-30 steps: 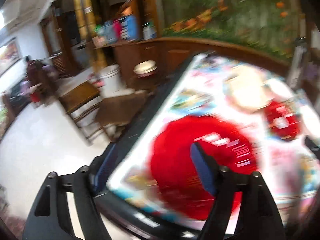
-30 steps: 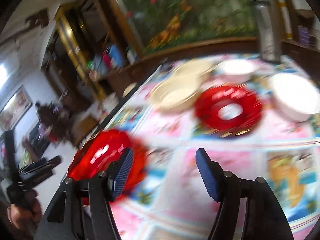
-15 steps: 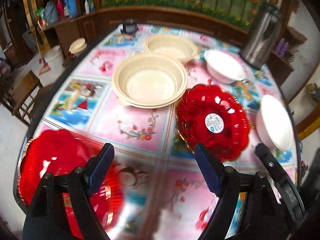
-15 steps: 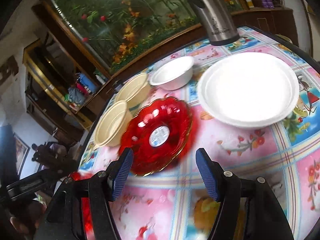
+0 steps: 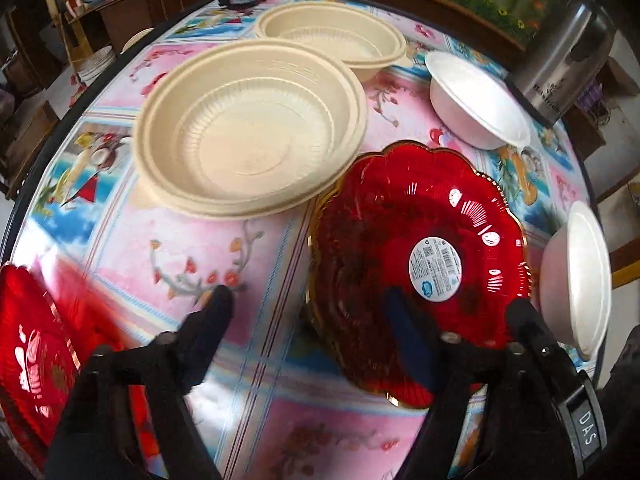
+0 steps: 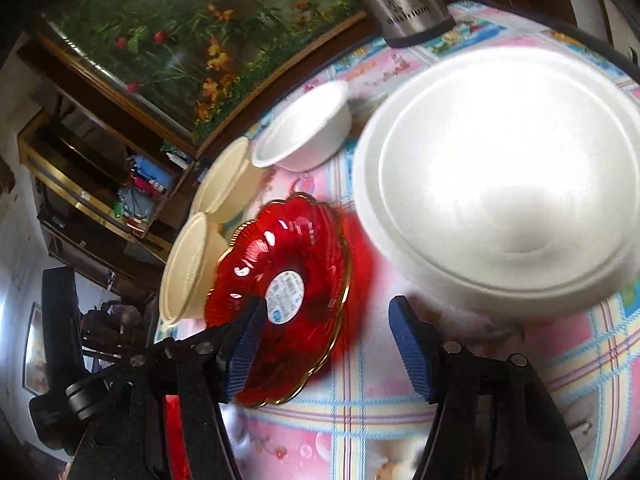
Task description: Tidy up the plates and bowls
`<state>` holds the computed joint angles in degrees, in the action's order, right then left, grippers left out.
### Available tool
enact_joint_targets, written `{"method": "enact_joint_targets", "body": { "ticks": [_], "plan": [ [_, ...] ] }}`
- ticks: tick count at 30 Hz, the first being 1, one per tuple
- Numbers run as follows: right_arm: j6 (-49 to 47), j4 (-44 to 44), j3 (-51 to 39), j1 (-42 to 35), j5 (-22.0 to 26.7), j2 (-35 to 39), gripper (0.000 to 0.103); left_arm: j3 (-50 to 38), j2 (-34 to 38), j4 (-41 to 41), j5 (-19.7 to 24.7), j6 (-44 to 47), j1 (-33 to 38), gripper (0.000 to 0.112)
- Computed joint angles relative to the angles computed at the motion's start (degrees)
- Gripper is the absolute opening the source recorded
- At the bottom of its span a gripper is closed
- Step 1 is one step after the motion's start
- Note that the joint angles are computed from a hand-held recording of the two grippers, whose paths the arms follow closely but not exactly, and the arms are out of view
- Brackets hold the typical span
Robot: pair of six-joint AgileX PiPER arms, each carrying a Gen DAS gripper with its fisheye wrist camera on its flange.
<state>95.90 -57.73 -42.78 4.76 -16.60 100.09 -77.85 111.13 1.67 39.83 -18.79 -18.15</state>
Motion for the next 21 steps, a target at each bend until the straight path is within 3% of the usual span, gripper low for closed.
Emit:
{"method": "enact_joint_targets", "body": {
  "ticks": [1, 3, 5, 6, 7, 12, 17, 21],
  "plan": [
    [1.3, -1.4, -0.7, -0.3, -0.5, 0.9, 0.052, -0.8, 0.9, -0.1, 0.3, 0.3, -0.1, 0.056],
    [1.9, -2.3, -1.9, -0.7, -1.5, 2.3, 0.042, -0.8, 1.4, 1.1, -0.7, -0.3, -0.5, 0.047],
    [2.9, -3.3, -3.0, -0.8, -1.7, 3.7, 0.015, -0.1, 0.9, 0.0, -1.9, 1.6, -0.5, 0.033],
    [4.9, -5.3, -3.7, -0.9, -1.5, 4.5, 0.01, 0.1, 0.7, -0.7, -2.0, 2.5, -0.4, 0.029],
    [5.4, -5.9, -3.9, -1.0, -1.7, 4.9, 0.008, 0.5, 0.3, -1.1, -2.2, 3.2, -0.5, 0.025],
    [0.7, -1.9, -2.9, 0.2, 0.0, 4.1, 0.008, 4.5, -2.1, 0.9, -4.4, 2.9, -1.2, 0.025],
    [3.4, -3.8, 0.5, 0.4, 0.3, 1.2, 0.008, 11.3, -6.5, 1.1, -6.8, 4.9, -1.9, 0.025],
    [-3.9, 5.3, 6.7, 4.3, 4.9, -4.6, 0.009, 16.2, -10.2, -0.1, -7.6, 7.9, -2.8, 0.024]
  ]
}}
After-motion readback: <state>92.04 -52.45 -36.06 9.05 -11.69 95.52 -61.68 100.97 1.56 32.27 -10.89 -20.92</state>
